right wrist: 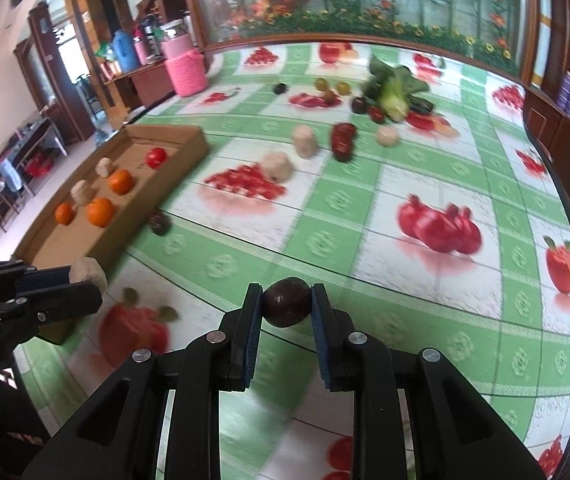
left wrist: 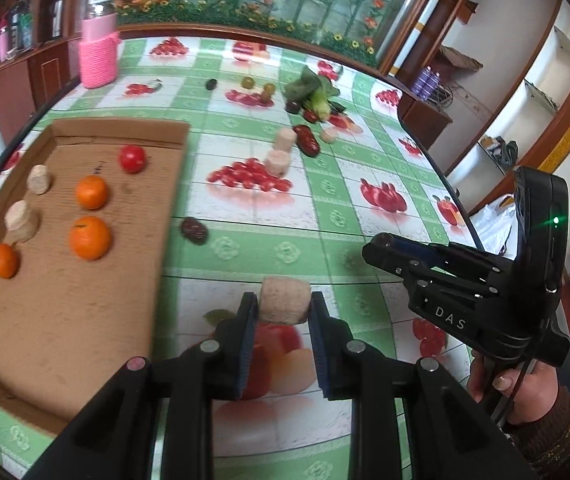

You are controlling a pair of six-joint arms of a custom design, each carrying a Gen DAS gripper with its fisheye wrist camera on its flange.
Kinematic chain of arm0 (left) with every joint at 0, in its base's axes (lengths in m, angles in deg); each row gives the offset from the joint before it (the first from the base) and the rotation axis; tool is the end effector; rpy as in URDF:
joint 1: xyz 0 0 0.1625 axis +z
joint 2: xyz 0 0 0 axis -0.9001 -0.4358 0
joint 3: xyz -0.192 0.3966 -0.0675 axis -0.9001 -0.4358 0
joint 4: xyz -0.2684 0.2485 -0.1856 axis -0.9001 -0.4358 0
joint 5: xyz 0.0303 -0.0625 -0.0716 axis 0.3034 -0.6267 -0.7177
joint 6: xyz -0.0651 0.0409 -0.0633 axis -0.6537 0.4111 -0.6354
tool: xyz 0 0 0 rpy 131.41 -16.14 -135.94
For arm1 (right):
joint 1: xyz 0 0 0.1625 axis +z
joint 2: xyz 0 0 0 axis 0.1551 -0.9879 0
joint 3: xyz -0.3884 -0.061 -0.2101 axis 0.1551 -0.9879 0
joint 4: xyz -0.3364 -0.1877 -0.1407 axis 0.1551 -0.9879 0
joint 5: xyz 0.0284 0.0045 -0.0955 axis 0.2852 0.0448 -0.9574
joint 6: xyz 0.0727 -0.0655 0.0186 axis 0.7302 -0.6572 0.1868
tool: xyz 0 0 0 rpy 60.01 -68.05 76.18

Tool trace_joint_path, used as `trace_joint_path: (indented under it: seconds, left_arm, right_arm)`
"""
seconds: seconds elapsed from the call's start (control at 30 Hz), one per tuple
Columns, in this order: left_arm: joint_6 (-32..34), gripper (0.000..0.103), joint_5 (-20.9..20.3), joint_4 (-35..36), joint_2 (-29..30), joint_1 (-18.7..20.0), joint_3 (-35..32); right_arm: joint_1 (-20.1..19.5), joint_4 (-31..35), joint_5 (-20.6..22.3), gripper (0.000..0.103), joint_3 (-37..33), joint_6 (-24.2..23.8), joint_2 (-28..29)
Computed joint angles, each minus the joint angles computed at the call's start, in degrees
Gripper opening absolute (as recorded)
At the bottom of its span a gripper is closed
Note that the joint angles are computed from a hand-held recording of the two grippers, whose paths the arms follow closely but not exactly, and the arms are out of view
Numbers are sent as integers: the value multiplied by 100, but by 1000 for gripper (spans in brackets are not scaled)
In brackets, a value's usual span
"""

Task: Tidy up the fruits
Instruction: 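Carry the rice cake and the date over the tray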

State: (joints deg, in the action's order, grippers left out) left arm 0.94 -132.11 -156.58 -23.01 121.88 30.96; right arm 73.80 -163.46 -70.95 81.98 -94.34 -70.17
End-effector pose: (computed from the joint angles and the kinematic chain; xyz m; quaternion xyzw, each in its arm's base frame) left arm -0.3145 -0.8222 -0.0216 0.2481 0.9389 -0.1748 0.1622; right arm -0.0040 -0.7981 0.2540 0.1613 -0.8968 0.2844 0.2982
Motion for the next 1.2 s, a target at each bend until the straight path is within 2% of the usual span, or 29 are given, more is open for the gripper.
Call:
trace_joint_path:
  seconds: [0.23,0.7,1.03,1.2]
  left_arm:
    - [-104,28,162,-352,-341,97,437]
    - [-482,28,758,-896,-906,406,1061]
    - [-676,28,1070,-897,-983,631,1037]
    - [-749,28,1119,-759,-924,720,901]
  right_arm:
    - [213,196,91,24,-220,-149,219]
    - [606,753,286,23,-881,-389,766]
    - [861,1194,335,23,-1349,-703,1226]
    - [899,1575,337,23,-1571,-668,1438]
